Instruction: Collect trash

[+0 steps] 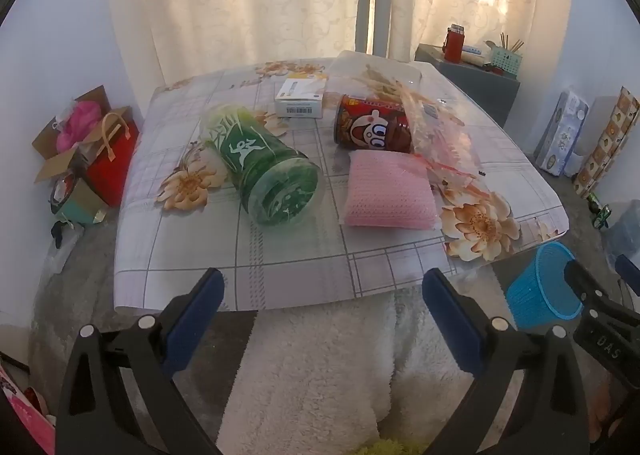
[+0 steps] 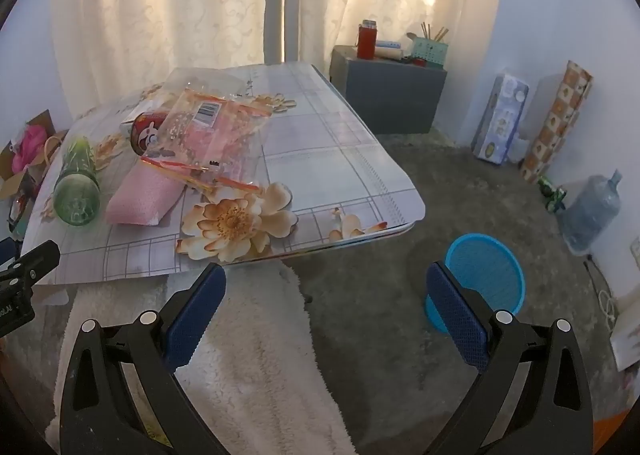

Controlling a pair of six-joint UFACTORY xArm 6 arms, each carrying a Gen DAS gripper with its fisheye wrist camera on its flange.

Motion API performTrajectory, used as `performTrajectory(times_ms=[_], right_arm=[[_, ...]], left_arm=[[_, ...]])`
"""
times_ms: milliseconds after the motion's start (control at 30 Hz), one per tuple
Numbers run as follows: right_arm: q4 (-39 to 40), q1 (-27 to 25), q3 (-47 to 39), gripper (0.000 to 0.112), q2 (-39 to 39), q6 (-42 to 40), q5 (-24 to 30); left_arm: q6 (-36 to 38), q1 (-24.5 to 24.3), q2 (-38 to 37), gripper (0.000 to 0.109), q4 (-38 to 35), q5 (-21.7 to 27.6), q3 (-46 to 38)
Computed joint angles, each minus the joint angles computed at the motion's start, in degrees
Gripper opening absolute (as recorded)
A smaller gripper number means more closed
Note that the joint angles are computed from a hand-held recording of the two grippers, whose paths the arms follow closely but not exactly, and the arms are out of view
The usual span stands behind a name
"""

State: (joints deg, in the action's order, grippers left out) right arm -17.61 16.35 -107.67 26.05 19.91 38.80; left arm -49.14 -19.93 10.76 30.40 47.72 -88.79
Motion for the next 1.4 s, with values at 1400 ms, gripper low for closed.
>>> performTrajectory(times_ms=[1400], right_arm=[[5.1,-0.3,-11.7,0.096,8.5,-3.7,3.0]], left_arm=[[-0.4,2.9,2.8,0.097,1.1,4.4,-4.7]])
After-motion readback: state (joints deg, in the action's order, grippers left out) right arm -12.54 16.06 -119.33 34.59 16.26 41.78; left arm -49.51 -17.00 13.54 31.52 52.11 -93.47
